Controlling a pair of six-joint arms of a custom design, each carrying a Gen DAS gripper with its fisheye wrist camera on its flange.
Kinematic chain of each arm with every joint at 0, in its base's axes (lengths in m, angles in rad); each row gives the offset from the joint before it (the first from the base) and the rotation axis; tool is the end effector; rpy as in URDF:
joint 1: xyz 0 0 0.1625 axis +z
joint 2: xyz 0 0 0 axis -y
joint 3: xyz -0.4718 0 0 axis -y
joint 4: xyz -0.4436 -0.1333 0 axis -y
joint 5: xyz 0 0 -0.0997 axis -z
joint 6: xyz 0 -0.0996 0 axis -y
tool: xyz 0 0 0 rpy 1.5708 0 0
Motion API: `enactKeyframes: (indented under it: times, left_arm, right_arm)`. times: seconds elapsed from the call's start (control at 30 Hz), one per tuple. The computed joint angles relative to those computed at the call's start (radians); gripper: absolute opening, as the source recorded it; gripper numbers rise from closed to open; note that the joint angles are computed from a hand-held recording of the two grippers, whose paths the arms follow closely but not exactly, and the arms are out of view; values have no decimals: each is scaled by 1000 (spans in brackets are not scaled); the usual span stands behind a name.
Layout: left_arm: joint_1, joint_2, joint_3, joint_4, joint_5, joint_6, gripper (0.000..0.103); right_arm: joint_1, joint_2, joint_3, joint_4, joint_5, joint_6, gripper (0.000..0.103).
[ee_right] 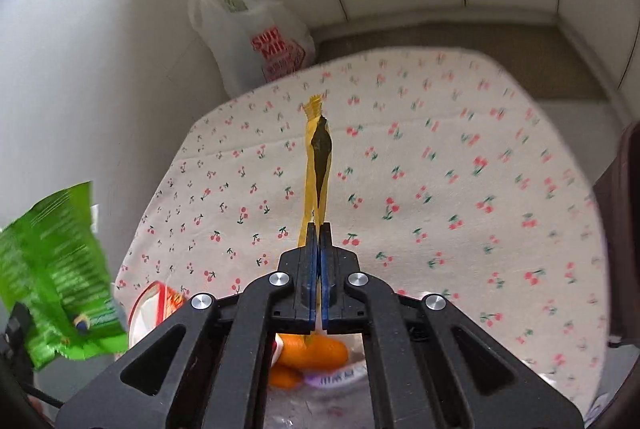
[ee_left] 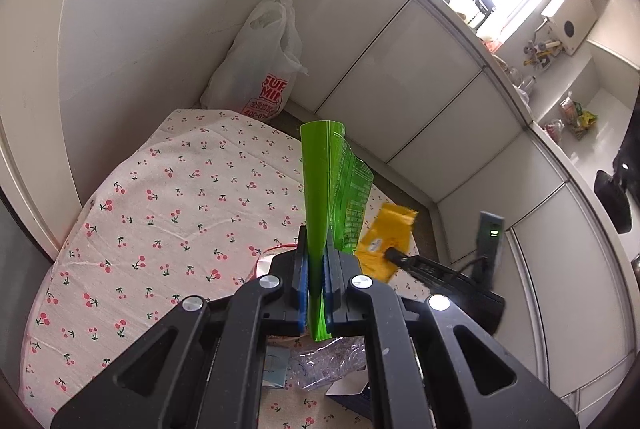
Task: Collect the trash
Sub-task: 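Lift the green bag with the left gripper while the right gripper grasps the yellow wrapper, then carry the yellow wrapper over the brown bin and open the right gripper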
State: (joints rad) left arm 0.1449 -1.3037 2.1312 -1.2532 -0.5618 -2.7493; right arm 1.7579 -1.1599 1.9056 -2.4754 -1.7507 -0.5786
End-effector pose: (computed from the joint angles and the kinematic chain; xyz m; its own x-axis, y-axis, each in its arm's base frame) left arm -0.3818 -0.2756 0.1783 -0.7899 -0.6127 -0.0252 -0.1154 0.1890 -0.9752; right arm 0.2303 -0.5958 0.2131 -0.7133 -0.6605 0.2345 -0.6853 0.7274 -0.0359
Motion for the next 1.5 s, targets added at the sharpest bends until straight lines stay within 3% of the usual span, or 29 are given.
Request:
enactKeyframes:
  times: [0.17, 0.47, 0.63, 0.97, 1.5]
  left_arm:
    - [3, 50, -51, 67, -22, -23, 5]
    - [-13, 148, -151, 181, -36, -24, 5]
    - [-18, 192, -187, 198, -35, 6, 5]
    - [-11, 272, -273, 268, -6, 28, 6]
    - [50, 365, -360, 132, 140, 203, 6]
  right_arm:
    - [11, -112, 76, -96, 4, -106, 0]
    - [0, -359, 208, -172, 123, -234, 0]
    - [-26, -442, 255, -214, 176, -266, 0]
    - [-57, -505, 277, -205, 192, -333, 0]
    - [-116, -538, 223, -182, 216, -310, 0]
